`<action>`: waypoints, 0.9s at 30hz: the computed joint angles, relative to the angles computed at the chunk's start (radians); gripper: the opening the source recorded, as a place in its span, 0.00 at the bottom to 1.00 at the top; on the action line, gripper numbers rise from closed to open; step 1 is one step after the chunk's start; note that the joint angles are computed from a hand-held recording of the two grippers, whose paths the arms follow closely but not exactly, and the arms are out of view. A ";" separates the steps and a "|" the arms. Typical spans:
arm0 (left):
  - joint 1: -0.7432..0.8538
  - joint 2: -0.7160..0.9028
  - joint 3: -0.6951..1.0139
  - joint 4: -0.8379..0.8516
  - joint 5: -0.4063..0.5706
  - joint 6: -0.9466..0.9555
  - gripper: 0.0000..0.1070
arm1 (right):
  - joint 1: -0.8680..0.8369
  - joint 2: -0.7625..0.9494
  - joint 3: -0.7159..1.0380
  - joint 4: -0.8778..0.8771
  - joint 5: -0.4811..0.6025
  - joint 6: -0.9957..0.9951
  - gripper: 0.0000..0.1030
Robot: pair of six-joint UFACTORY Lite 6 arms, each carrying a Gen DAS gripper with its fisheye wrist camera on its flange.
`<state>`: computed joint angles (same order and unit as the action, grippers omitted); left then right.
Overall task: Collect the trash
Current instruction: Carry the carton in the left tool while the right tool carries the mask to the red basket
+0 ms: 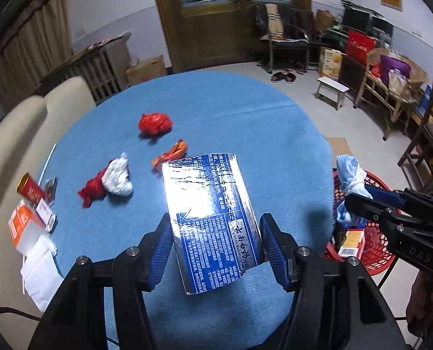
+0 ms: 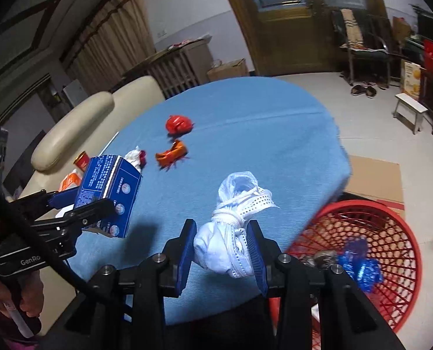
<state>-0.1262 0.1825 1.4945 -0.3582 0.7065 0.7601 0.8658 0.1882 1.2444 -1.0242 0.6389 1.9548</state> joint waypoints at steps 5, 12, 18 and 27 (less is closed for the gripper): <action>-0.068 -0.019 -0.020 0.021 -0.004 -0.016 0.57 | 0.010 -0.103 -0.106 -0.025 0.036 0.060 0.37; -0.153 -0.047 -0.052 0.030 -0.008 -0.029 0.57 | 0.037 -0.236 -0.246 -0.017 0.086 0.113 0.37; -0.219 -0.053 -0.073 0.073 -0.029 -0.064 0.57 | 0.046 -0.323 -0.344 -0.009 0.104 0.161 0.37; -0.298 -0.018 -0.071 0.019 0.007 -0.022 0.57 | 0.057 -0.456 -0.490 0.012 0.133 0.215 0.37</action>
<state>-0.4241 0.1647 1.4233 -0.3391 0.7131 0.7383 0.9224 -0.2680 0.7547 -1.0119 0.7722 2.1695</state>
